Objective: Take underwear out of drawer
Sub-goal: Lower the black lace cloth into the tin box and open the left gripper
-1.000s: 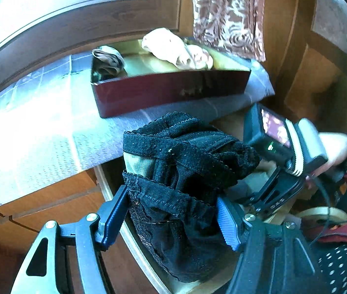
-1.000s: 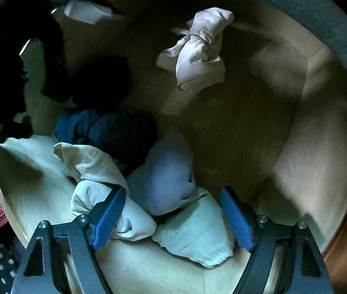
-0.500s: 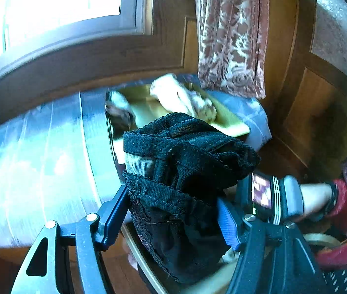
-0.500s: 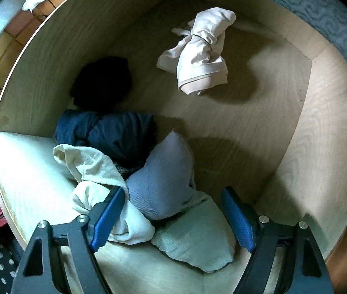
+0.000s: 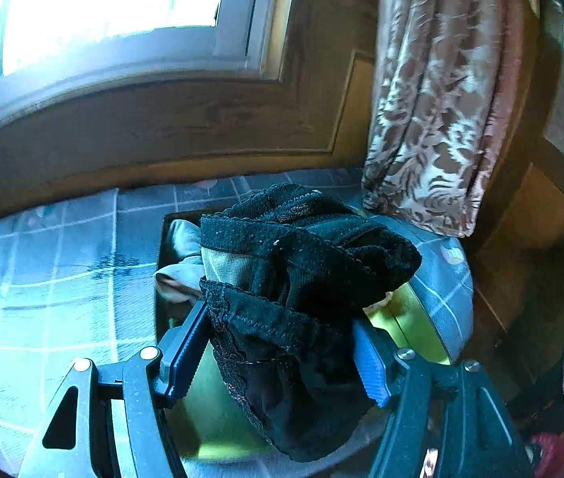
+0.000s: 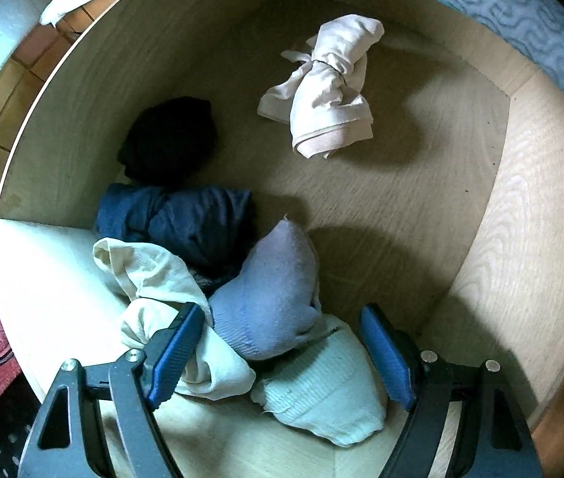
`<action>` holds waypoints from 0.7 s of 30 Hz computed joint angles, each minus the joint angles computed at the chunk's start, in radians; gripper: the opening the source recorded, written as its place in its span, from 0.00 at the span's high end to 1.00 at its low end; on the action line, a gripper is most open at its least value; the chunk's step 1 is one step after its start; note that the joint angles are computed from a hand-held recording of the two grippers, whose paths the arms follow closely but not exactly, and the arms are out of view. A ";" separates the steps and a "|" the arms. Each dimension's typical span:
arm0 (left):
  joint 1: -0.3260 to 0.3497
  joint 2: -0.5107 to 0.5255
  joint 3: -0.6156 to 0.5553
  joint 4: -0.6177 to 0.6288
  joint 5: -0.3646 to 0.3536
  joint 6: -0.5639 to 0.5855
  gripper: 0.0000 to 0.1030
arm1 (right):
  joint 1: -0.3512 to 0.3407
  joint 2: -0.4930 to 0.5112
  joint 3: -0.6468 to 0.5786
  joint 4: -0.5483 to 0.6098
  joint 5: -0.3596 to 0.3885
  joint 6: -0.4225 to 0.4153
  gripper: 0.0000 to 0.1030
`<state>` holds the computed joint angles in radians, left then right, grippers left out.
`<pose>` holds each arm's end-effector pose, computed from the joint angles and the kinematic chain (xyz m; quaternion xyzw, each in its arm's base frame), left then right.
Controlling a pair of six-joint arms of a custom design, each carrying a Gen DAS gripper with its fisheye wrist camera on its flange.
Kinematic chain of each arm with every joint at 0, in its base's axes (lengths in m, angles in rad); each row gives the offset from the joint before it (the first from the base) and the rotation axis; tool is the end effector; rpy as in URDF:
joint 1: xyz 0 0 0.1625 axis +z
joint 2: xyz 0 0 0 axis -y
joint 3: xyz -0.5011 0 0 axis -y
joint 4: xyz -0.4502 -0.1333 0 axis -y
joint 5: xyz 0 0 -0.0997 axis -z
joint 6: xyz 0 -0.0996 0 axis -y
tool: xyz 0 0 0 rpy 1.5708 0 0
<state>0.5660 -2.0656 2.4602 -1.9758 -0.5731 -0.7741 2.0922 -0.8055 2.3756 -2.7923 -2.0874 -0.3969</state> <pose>-0.1182 -0.3322 0.3775 0.0986 0.8726 -0.3745 0.2978 0.2779 -0.3150 -0.0418 0.4617 -0.8339 -0.1517 0.2615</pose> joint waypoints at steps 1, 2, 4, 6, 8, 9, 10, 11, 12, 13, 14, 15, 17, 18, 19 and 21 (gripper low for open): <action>0.022 0.021 0.001 -0.042 0.002 0.028 0.34 | -0.001 -0.002 0.001 0.000 0.001 -0.002 0.21; 0.050 0.049 0.000 -0.091 0.003 0.051 0.34 | -0.003 -0.004 0.002 0.000 0.003 -0.004 0.21; 0.102 0.093 -0.004 -0.177 -0.010 0.096 0.34 | -0.004 -0.012 0.001 0.009 0.009 -0.005 0.21; 0.149 0.133 -0.006 -0.256 -0.018 0.128 0.34 | -0.007 -0.019 0.000 0.014 0.016 -0.009 0.21; 0.195 0.171 -0.012 -0.315 -0.036 0.159 0.34 | -0.014 -0.024 0.000 0.017 0.024 -0.015 0.21; 0.210 0.186 -0.016 -0.335 -0.041 0.165 0.34 | -0.017 -0.026 0.001 0.018 0.027 -0.016 0.21; 0.226 0.200 -0.018 -0.361 -0.048 0.178 0.34 | -0.019 -0.028 0.002 0.016 0.030 -0.020 0.21; 0.241 0.216 -0.019 -0.385 -0.052 0.199 0.34 | -0.022 -0.028 0.002 0.015 0.030 -0.023 0.21; 0.251 0.230 -0.021 -0.403 -0.048 0.211 0.34 | -0.024 -0.028 0.002 0.016 0.029 -0.025 0.21; 0.263 0.245 -0.023 -0.426 -0.042 0.224 0.34 | -0.025 -0.028 0.001 0.017 0.028 -0.025 0.21; 0.275 0.260 -0.026 -0.449 -0.042 0.241 0.34 | -0.024 -0.027 0.000 0.020 0.028 -0.023 0.21; 0.287 0.274 -0.030 -0.474 -0.043 0.258 0.34 | -0.026 -0.028 -0.001 0.024 0.029 -0.023 0.21; 0.312 0.299 -0.039 -0.515 -0.046 0.282 0.34 | -0.029 -0.029 -0.004 0.031 0.034 -0.023 0.21; 0.322 0.309 -0.044 -0.529 -0.050 0.293 0.34 | -0.030 -0.032 -0.004 0.033 0.036 -0.023 0.21; 0.331 0.319 -0.050 -0.538 -0.053 0.303 0.34 | -0.030 -0.033 -0.006 0.037 0.036 -0.023 0.21; 0.344 0.342 -0.054 -0.562 -0.044 0.323 0.33 | -0.030 -0.034 -0.008 0.040 0.035 -0.021 0.21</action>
